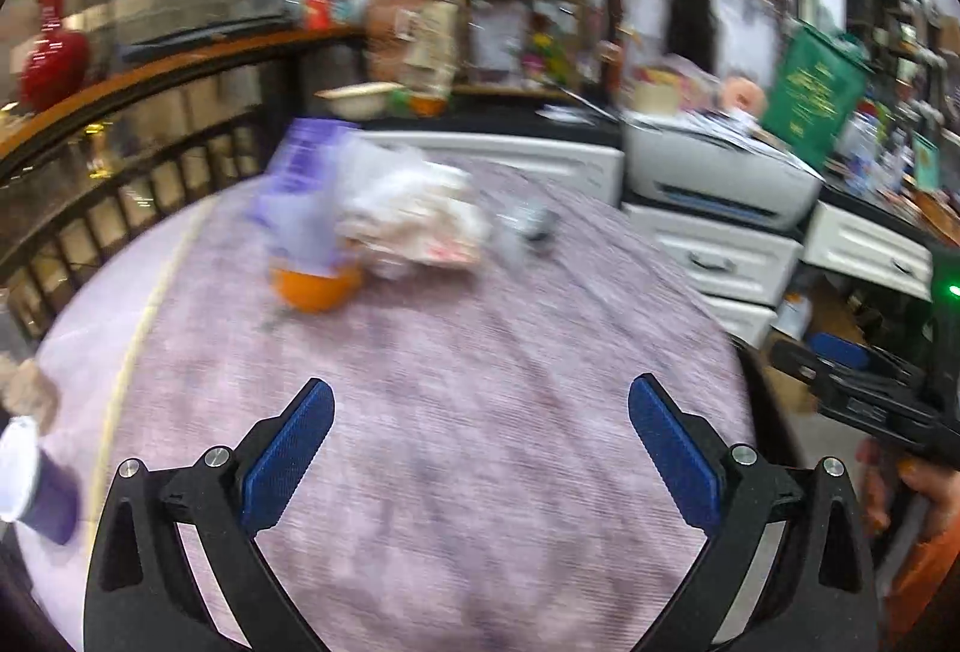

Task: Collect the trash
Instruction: 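Move both tools back toward the table, then grasp the purple tissue pack with the left tool and lift it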

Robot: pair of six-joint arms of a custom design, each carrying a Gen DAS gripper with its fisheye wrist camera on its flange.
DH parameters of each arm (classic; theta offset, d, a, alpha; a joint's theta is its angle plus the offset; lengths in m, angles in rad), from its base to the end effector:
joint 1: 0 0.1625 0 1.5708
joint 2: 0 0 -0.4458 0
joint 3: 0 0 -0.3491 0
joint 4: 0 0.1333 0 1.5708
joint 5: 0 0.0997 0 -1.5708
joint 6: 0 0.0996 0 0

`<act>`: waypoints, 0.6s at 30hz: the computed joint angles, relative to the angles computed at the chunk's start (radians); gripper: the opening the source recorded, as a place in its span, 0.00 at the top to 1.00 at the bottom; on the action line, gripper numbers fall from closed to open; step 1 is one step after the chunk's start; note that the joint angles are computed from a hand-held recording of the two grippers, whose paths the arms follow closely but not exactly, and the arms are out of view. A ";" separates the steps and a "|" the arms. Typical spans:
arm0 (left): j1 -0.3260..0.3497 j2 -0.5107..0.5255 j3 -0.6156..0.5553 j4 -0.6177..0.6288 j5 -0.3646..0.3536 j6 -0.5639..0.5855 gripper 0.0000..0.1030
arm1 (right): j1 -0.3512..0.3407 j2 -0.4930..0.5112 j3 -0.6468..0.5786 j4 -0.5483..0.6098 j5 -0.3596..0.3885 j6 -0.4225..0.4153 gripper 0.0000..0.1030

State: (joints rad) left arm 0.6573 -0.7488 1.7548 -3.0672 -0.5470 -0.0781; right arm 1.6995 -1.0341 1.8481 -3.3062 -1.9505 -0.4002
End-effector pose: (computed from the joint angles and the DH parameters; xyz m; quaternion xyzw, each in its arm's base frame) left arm -0.3620 -0.5552 0.1724 0.2344 0.8213 -0.4122 0.3173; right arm 0.1728 -0.5842 0.3153 0.1489 -0.8710 0.4097 0.2266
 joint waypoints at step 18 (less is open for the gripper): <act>0.121 0.137 -0.387 0.036 0.079 0.232 0.20 | 0.062 0.079 -0.126 0.127 0.018 -0.054 0.19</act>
